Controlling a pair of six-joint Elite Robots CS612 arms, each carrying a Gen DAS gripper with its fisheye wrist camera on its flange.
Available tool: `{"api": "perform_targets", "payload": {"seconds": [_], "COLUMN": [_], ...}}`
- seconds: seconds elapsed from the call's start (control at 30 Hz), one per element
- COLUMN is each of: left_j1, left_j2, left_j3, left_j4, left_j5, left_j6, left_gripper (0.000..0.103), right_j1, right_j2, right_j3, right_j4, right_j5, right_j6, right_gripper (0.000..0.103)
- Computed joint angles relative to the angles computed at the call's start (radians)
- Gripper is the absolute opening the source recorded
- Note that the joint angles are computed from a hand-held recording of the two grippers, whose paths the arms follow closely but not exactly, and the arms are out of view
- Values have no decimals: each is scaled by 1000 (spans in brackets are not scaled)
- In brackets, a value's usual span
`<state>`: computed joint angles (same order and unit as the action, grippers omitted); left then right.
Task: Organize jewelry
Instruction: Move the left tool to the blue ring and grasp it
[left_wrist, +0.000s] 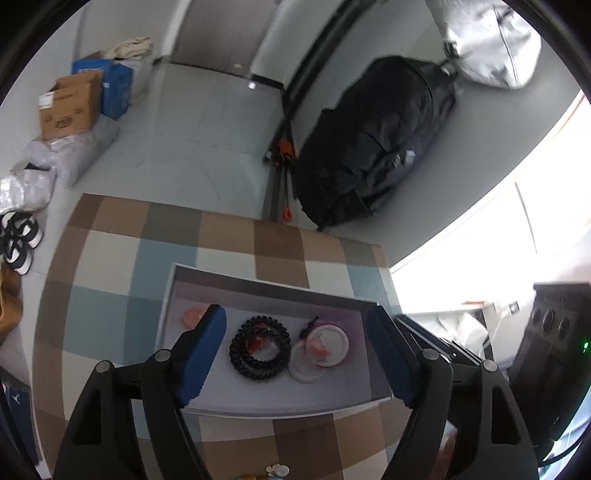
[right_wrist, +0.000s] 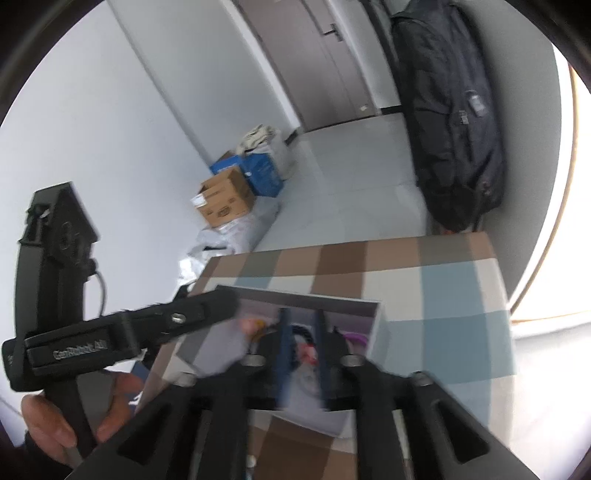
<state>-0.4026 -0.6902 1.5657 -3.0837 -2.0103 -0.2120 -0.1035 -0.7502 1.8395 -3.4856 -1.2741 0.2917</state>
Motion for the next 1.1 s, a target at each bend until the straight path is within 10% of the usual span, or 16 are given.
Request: {"api": "perform_targets", "payload": {"seconds": [0.5, 1.1], "left_j1": [-18, -20], "left_j2": [-36, -88], "left_j3": [56, 192], "left_j4": [-24, -149], "left_j5": [117, 154], "left_j6": [50, 110], "left_gripper": [75, 76], "right_j1": [0, 25], "right_j2": [-21, -48], "right_j3": [45, 119], "right_j4": [-74, -121], "right_j5": [-30, -34], "right_j6": [-8, -86], "right_gripper": [99, 103]}}
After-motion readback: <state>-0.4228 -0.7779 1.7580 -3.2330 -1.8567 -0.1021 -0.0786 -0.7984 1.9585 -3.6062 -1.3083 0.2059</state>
